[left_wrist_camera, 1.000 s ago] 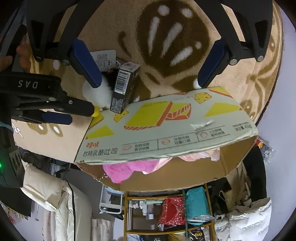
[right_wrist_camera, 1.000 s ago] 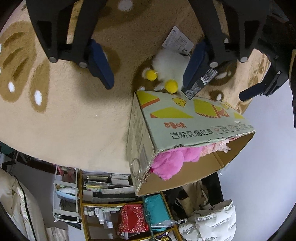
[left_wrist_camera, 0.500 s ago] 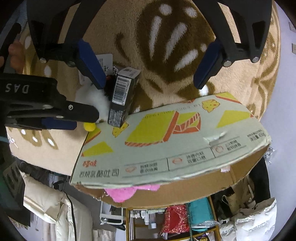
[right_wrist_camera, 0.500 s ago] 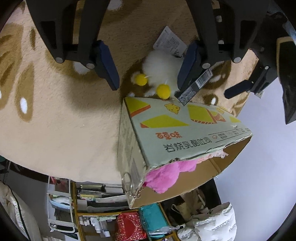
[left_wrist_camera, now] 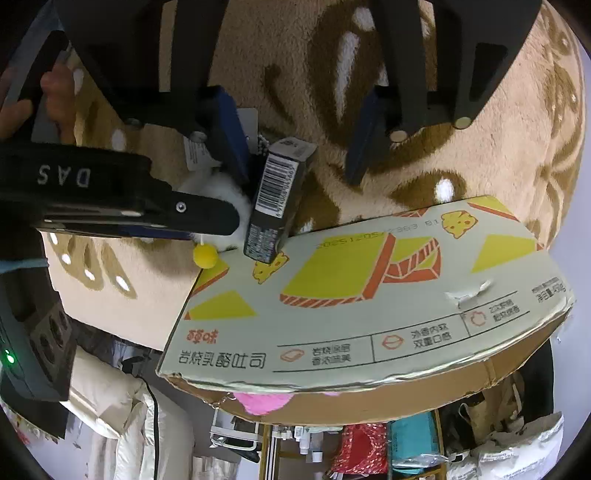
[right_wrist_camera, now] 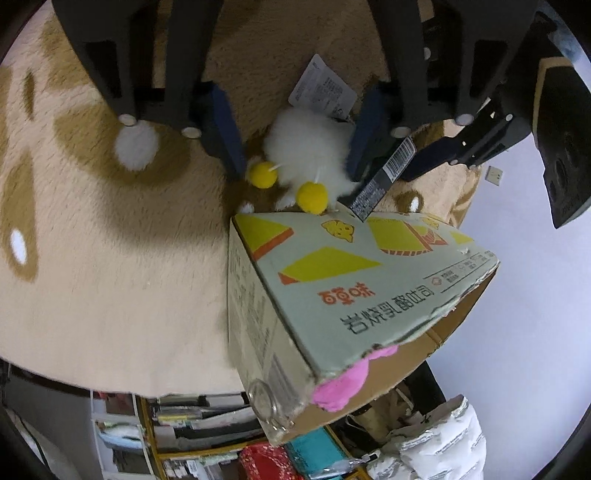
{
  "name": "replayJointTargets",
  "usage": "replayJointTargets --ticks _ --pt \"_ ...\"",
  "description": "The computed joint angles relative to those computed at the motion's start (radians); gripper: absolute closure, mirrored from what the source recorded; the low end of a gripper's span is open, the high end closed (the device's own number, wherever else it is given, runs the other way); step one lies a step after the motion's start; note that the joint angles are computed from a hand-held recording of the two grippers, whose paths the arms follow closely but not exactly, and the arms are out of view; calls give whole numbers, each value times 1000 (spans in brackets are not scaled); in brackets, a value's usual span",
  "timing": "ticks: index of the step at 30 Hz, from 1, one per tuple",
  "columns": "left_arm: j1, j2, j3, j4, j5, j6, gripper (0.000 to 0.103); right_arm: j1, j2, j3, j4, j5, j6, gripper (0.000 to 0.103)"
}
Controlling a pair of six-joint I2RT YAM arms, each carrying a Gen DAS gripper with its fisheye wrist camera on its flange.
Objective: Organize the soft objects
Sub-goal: 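Close the right tool on the white pom-pom toy while the left tool grasps the black boxed item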
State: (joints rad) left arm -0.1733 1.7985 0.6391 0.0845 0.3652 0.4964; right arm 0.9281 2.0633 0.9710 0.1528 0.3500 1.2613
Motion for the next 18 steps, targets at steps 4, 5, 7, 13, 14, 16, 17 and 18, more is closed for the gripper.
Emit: replayJointTargets --ticks 4,5,7,13,14,16,17,18 --pt "2 4 5 -20 27 8 73 -2 6 -3 21 -9 -2 47" --pt "-1 2 2 -17 23 7 74 -5 10 1 23 -17 -3 47" --pt "-11 1 -7 -4 14 2 79 -14 23 2 55 -43 1 47" --pt "2 15 7 -27 33 7 83 -32 42 -14 140 -95 0 77" --pt "17 15 10 -40 43 10 83 -33 43 -18 161 -104 -3 79" --pt "27 13 19 -57 49 6 83 -24 40 24 93 -85 -29 81" --pt "32 8 16 -56 44 8 83 -17 38 42 55 -69 -44 81" --pt "37 6 14 -53 40 11 84 -10 37 61 23 -59 -54 82"
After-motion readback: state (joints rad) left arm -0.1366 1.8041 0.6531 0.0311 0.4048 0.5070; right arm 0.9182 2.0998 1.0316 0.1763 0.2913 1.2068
